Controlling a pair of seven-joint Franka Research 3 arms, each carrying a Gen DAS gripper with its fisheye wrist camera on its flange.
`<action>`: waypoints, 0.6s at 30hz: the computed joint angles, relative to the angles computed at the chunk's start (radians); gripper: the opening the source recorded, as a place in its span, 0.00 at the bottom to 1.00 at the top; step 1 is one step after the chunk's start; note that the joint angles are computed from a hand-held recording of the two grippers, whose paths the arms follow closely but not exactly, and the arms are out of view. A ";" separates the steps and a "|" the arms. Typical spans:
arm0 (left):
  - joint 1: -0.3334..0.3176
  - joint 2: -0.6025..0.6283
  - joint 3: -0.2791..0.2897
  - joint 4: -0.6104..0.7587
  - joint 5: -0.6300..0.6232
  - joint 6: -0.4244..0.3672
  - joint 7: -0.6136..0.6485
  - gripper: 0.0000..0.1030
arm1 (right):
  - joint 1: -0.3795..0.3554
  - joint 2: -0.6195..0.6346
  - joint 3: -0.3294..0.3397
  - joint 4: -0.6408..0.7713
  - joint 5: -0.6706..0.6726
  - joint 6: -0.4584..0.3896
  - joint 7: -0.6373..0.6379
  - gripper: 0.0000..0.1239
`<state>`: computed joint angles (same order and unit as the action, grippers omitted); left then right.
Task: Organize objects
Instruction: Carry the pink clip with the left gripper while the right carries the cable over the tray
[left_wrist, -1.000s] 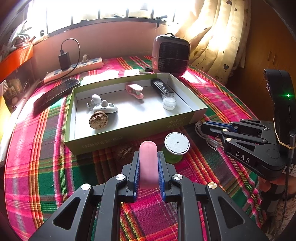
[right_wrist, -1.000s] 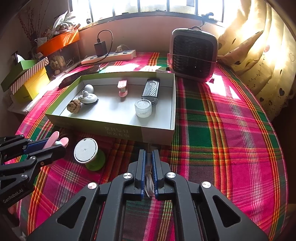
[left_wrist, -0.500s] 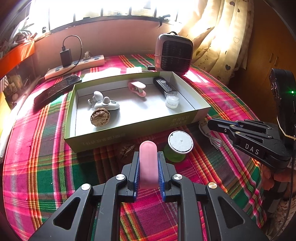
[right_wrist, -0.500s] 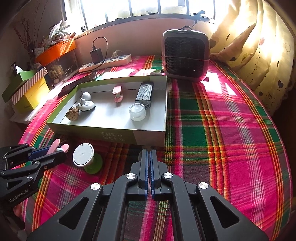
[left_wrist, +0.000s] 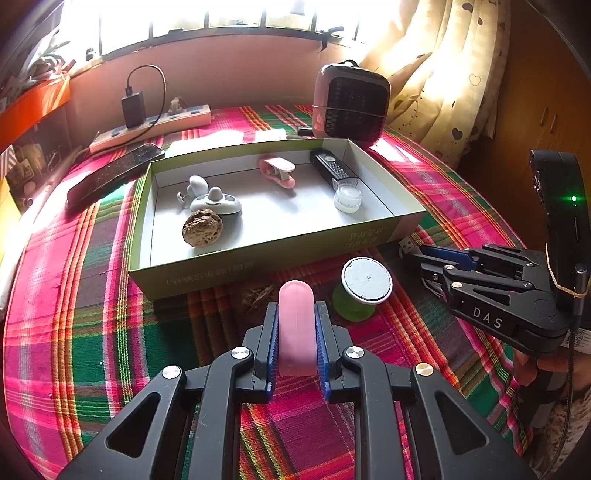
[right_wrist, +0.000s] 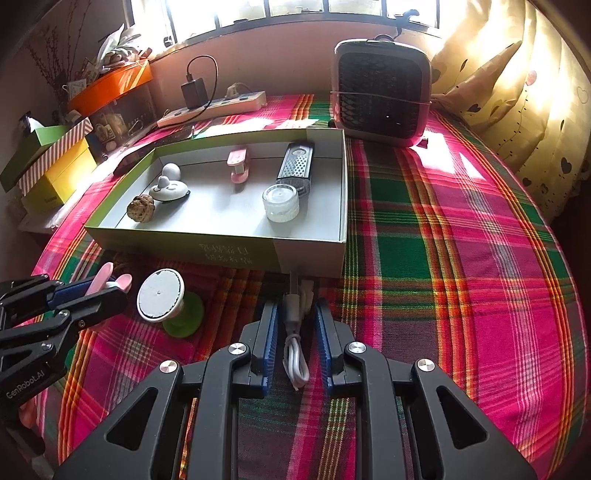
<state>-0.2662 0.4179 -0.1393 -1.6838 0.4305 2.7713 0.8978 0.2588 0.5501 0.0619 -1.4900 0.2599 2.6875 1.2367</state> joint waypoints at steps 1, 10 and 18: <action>0.000 0.001 0.000 0.001 0.000 0.000 0.001 0.15 | 0.008 -0.001 -0.009 -0.003 -0.012 0.006 0.005 0.16; 0.003 0.002 -0.002 0.005 -0.005 0.001 0.007 0.15 | 0.029 -0.006 -0.032 -0.019 -0.065 0.035 0.039 0.12; 0.013 -0.006 -0.009 0.014 -0.027 0.004 0.031 0.15 | -0.012 -0.028 0.002 -0.022 -0.014 0.037 0.013 0.12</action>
<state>-0.2530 0.4120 -0.1479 -1.6699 0.4036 2.7753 0.9289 0.2472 0.5220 0.0642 -1.5119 0.2461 2.7246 1.2498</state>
